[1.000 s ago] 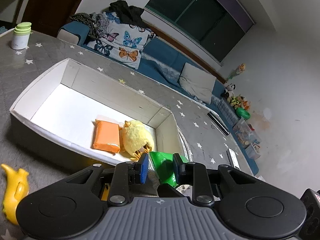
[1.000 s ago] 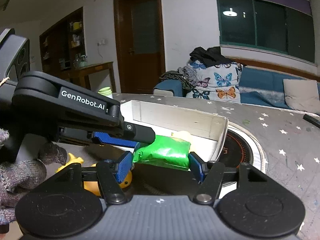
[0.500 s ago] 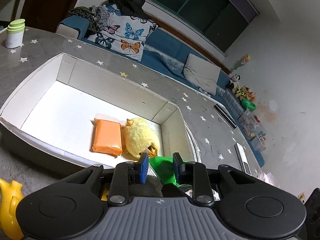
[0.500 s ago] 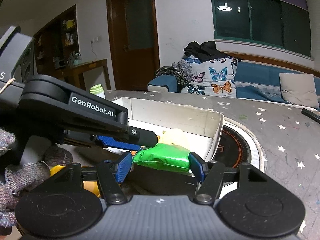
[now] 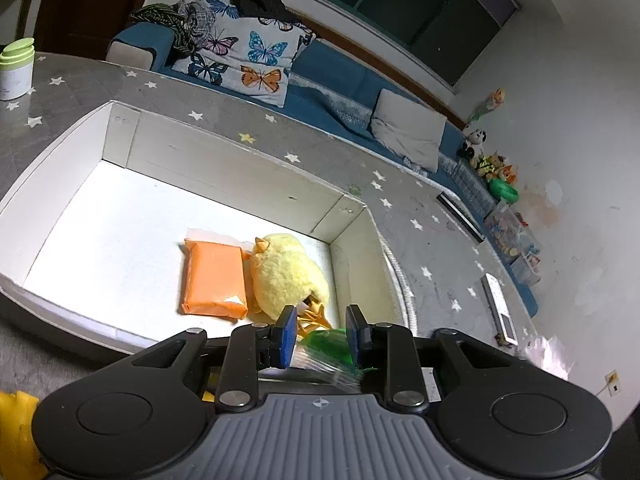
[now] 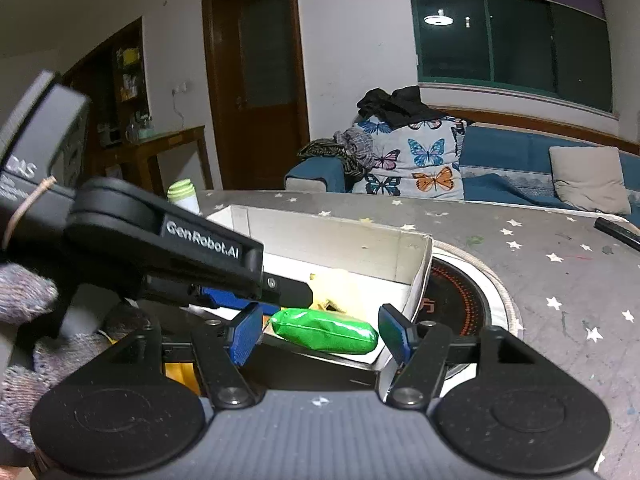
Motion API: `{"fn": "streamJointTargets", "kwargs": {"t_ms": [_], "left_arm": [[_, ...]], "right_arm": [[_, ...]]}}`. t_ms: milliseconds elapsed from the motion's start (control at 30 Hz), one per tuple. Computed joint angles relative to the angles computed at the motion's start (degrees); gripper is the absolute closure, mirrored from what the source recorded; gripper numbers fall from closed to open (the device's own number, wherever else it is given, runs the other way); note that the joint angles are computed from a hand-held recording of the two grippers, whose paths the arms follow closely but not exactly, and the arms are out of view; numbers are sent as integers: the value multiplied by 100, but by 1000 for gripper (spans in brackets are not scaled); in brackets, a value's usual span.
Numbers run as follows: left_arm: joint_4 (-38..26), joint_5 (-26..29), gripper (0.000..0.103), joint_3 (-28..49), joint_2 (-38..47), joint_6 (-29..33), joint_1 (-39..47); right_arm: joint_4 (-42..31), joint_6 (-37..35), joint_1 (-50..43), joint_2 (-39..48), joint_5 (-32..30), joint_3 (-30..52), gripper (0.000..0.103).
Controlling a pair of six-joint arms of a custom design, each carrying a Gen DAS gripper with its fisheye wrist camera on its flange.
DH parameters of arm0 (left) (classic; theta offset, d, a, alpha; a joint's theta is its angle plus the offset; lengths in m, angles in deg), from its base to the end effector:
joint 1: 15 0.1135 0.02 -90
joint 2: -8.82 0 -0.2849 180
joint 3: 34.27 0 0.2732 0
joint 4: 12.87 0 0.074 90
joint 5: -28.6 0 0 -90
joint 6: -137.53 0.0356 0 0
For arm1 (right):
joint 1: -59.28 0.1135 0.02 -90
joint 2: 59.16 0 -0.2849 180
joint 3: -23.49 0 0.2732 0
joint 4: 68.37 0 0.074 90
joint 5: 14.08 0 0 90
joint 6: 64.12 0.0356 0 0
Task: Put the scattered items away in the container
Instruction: 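Carry the green pack with the left tool into the box and release, then move the left tool to the yellow rubber duck and close on it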
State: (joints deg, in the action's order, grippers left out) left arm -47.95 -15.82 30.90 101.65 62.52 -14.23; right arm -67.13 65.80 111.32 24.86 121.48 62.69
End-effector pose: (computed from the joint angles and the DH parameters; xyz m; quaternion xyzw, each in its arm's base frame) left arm 0.3217 -0.0211 0.1833 0.2015 0.8778 -0.3431 0.2668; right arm 0.1774 0.1860 0.1361 0.0623 0.8588 0.0140 0.5084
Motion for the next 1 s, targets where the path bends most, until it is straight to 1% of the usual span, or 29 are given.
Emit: {"fn": "streamJointTargets", "kwargs": {"t_ms": [33, 233, 400, 533, 633, 1000], "left_arm": [[-6, -37, 75, 22, 21, 20, -25], [-30, -234, 74, 105, 174, 66, -181], [38, -264, 74, 48, 138, 72, -168], [175, -252, 74, -73, -17, 53, -38], [259, -218, 74, -207, -182, 107, 77], [333, 66, 74, -765, -826, 533, 795]], "right_arm": [[-19, 35, 26, -42, 56, -17, 31], [-254, 318, 220, -292, 364, -108, 31], [-269, 471, 278, -379, 419, -222, 31], [-373, 579, 410, -428, 503, -224, 31], [-434, 664, 531, -420, 542, -226, 29], [-405, 1081, 946, 100, 450, -99, 25]]}}
